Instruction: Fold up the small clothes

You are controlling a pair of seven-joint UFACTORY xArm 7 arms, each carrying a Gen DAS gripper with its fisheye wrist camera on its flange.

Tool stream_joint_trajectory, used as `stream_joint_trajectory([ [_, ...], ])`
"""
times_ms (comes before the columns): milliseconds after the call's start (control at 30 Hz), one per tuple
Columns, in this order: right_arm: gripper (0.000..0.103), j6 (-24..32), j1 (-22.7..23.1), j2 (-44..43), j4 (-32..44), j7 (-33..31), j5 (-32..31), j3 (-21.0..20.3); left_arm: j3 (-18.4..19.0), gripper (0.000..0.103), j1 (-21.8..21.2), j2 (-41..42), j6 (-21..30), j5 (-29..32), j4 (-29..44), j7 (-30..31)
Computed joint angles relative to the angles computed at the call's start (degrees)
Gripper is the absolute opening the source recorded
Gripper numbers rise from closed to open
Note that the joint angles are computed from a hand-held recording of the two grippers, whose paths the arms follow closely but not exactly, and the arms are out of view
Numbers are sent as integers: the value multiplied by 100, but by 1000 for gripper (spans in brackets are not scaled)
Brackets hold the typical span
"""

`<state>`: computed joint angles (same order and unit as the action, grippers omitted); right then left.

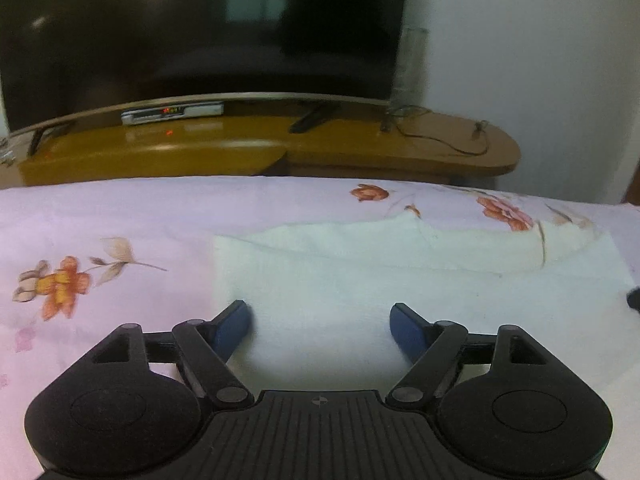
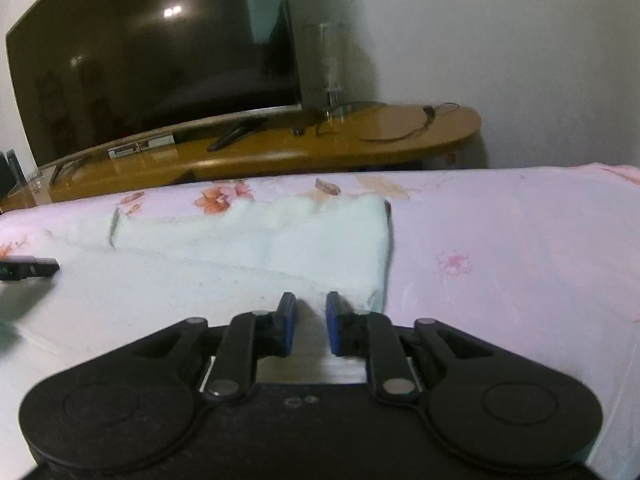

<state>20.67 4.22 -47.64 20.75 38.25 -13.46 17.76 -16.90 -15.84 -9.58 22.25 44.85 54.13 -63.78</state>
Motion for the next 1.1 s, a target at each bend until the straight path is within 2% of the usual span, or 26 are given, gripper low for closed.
stream_joint_trajectory([
  [33,14,84,-12,-78,0,8,12,8,-257,78,237,-87,-15,282,-5,-258],
  [67,14,107,-33,-182,-23,21,-19,36,-364,78,298,-139,-98,666,2,-518],
  [100,20,-8,-45,-285,-86,57,-62,78,-260,78,119,-94,-114,821,57,-544],
  [167,22,-403,44,-315,-199,-58,-145,23,-344,78,20,131,51,772,252,-223],
  [200,23,-465,99,-264,-199,-150,-149,25,-244,87,-181,318,306,629,367,-3],
  [233,24,-356,141,-151,-139,-239,-146,43,-233,93,-209,393,452,544,370,-24],
  [267,24,-114,55,19,-18,-367,-24,155,-187,95,-217,338,470,559,323,-283],
  [300,24,-112,106,66,-35,-271,-117,43,-70,95,-388,269,681,608,352,-489],
  [333,22,-95,123,83,-13,-254,-43,-28,-192,95,-321,35,752,897,263,-716],
  [367,22,75,104,20,59,-221,-22,-8,-498,95,-13,-233,583,1227,91,-966],
  [400,26,109,64,-169,53,-177,-77,69,-583,95,54,-434,410,1317,-72,-1025],
  [433,28,-76,116,-356,-62,-235,-107,31,-462,95,-118,-429,370,1168,-136,-849],
  [467,27,-211,277,-449,-160,-356,-81,-60,-221,95,-475,-238,550,800,-108,-459],
  [500,26,-120,381,-361,-139,-477,-26,-88,-178,99,-593,-93,712,636,-109,-308],
  [533,27,151,381,-130,-78,-618,91,-33,-273,99,-470,-188,645,659,-195,-398],
  [567,26,182,401,-138,-104,-519,-31,-23,-200,99,-574,-207,801,443,-160,-340],
  [633,26,600,524,-292,42,-417,195,-131,-307,99,-588,-474,1156,280,-203,-374],
  [733,27,1098,720,-1376,-173,-289,369,-181,-398,99,-638,-1500,1146,45,-892,-280],
  [833,28,2148,881,-2619,-256,-244,408,-109,-412,99,-953,-2827,1615,-591,-1630,72],
  [900,30,2955,1025,-3405,-200,-276,520,-156,-370,99,-1246,-3728,2067,-1111,-2082,291],
  [967,35,3682,1093,-3976,-73,-372,623,-201,-421,99,-1617,-4593,2785,-1784,-2401,468],
  [1033,37,4581,1238,-4478,126,-437,859,-70,-584,99,-1933,-5409,3404,-2450,-2628,544],
  [1100,37,5335,1335,-4944,304,-366,1210,59,-646,98,-2347,-6059,3813,-3047,-2829,602],
])
